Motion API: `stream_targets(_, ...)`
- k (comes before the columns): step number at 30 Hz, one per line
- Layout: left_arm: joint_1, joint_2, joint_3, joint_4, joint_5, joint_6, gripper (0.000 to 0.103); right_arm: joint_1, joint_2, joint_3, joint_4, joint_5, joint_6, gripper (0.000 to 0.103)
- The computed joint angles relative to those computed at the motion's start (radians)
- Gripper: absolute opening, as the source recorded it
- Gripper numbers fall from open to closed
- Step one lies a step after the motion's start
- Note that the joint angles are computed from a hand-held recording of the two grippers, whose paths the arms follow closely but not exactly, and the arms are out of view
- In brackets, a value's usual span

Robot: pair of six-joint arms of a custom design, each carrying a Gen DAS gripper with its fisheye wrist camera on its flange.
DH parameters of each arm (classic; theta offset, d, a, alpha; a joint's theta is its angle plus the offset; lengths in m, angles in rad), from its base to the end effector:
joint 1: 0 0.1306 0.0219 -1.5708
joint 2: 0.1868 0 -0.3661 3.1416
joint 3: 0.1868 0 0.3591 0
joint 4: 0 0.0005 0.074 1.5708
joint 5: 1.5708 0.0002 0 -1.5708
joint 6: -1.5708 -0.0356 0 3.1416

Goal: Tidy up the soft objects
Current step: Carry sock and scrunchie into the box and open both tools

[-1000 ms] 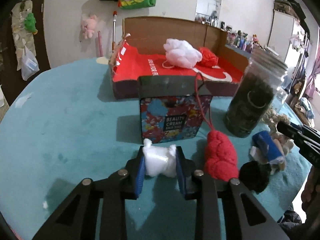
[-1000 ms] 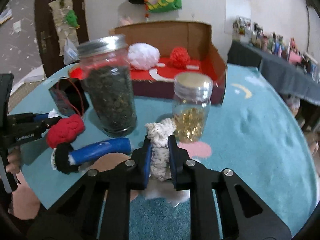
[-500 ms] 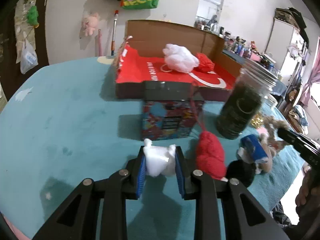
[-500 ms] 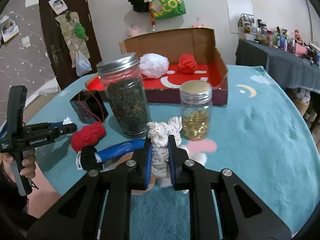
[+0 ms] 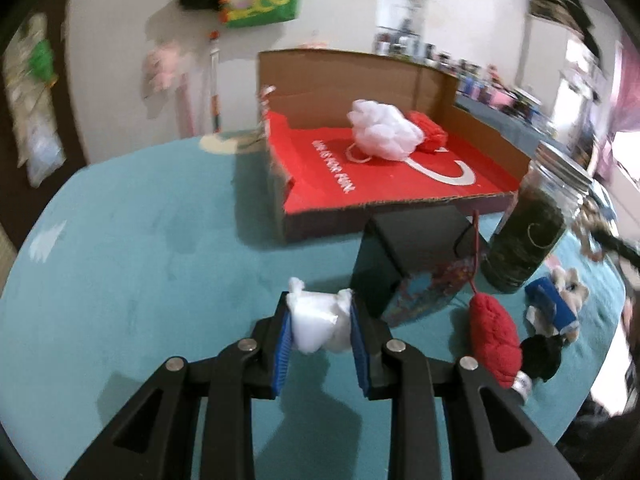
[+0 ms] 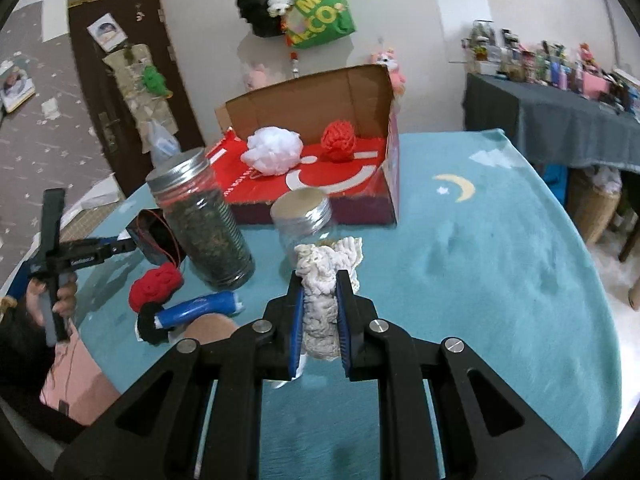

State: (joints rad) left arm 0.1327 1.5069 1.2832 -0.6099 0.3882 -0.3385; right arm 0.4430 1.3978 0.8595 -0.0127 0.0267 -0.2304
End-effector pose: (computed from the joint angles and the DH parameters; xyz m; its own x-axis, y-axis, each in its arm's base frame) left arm 0.4862 0.0508 0.3350 -0.6491 0.2235 -0.7271 0.3661 0.9297 -0.0411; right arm 0.3878 0.1824 0.2550 -0.5537 -0.0100 -0.8327 -0.2891 0.9400 0.1810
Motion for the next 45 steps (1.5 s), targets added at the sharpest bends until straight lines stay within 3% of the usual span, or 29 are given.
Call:
stream_targets(3,0.008,0.039,0.047,-0.015,0.038,-0.067,0.028,-0.043,0.005,0.017,0.003,-0.071,0.078,0.014)
stream_targets(8,0.014,0.072,0.091,-0.011,0.106,-0.161,0.028,-0.077,0.05,0.093,-0.064,-0.108,0.226,0.014)
stream_targets(19,0.005,0.116,0.191,-0.062,0.168,-0.287,0.028,-0.125,0.138,0.21,-0.128,-0.224,0.351,0.014)
stream_targets(25,-0.008,0.135,0.255,-0.087,0.195,-0.301,0.028,-0.138,0.162,0.27,-0.157,-0.296,0.391,0.014)
stream_targets(30,-0.039,0.166,0.333,-0.107,0.195,-0.268,0.028,-0.134,0.193,0.345,-0.199,-0.322,0.412,0.014)
stream_targets(35,-0.102,0.226,0.453,-0.163,0.126,-0.197,0.029,-0.12,0.262,0.485,-0.277,-0.304,0.417,0.014)
stream_targets(37,-0.129,0.254,0.502,-0.196,0.073,-0.167,0.029,-0.104,0.299,0.556,-0.329,-0.241,0.416,0.014)
stream_targets(41,-0.181,0.349,0.659,-0.317,-0.067,-0.096,0.029,-0.077,0.428,0.779,-0.52,-0.09,0.368,0.014)
stream_targets(45,-0.209,0.478,0.871,-0.478,-0.165,-0.036,0.029,-0.077,0.568,1.032,-0.749,-0.034,0.274,0.014)
